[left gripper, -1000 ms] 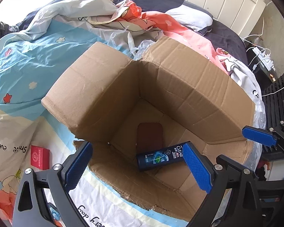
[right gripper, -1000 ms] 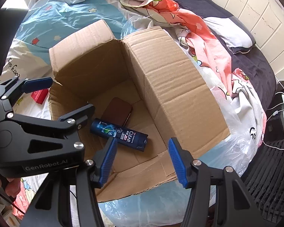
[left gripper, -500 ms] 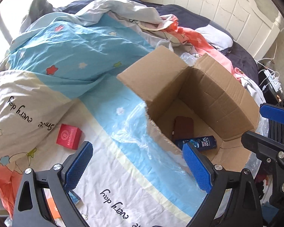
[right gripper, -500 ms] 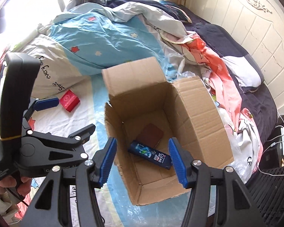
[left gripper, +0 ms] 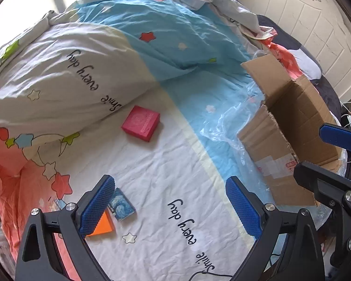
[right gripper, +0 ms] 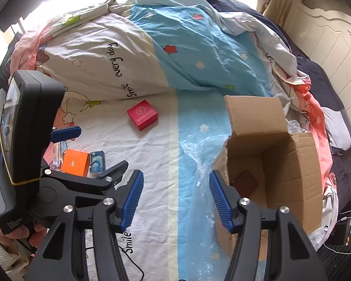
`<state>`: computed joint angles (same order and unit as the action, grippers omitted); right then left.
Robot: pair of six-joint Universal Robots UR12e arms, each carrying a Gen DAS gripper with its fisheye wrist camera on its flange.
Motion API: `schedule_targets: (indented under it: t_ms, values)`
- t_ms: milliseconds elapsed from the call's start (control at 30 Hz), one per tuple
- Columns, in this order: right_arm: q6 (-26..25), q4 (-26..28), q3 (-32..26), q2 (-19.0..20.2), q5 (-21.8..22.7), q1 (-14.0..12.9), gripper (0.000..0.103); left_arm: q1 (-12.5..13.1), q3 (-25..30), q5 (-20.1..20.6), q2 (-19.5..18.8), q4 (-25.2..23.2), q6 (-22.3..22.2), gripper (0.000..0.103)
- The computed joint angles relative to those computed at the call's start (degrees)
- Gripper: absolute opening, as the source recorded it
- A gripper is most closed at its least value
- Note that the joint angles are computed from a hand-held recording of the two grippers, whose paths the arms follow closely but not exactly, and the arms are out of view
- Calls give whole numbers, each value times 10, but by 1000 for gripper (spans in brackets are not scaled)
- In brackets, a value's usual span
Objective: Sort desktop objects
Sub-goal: 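Withdraw both open tools from the box back toward the remaining items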
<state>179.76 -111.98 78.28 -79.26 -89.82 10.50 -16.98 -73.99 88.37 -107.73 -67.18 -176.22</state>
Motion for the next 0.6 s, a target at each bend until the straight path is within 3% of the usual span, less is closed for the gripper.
schedule_targets:
  t_ms: [600]
  values:
    - [-16,41,-30,50,8,53,55,60,-99,13,60,1,-29,98]
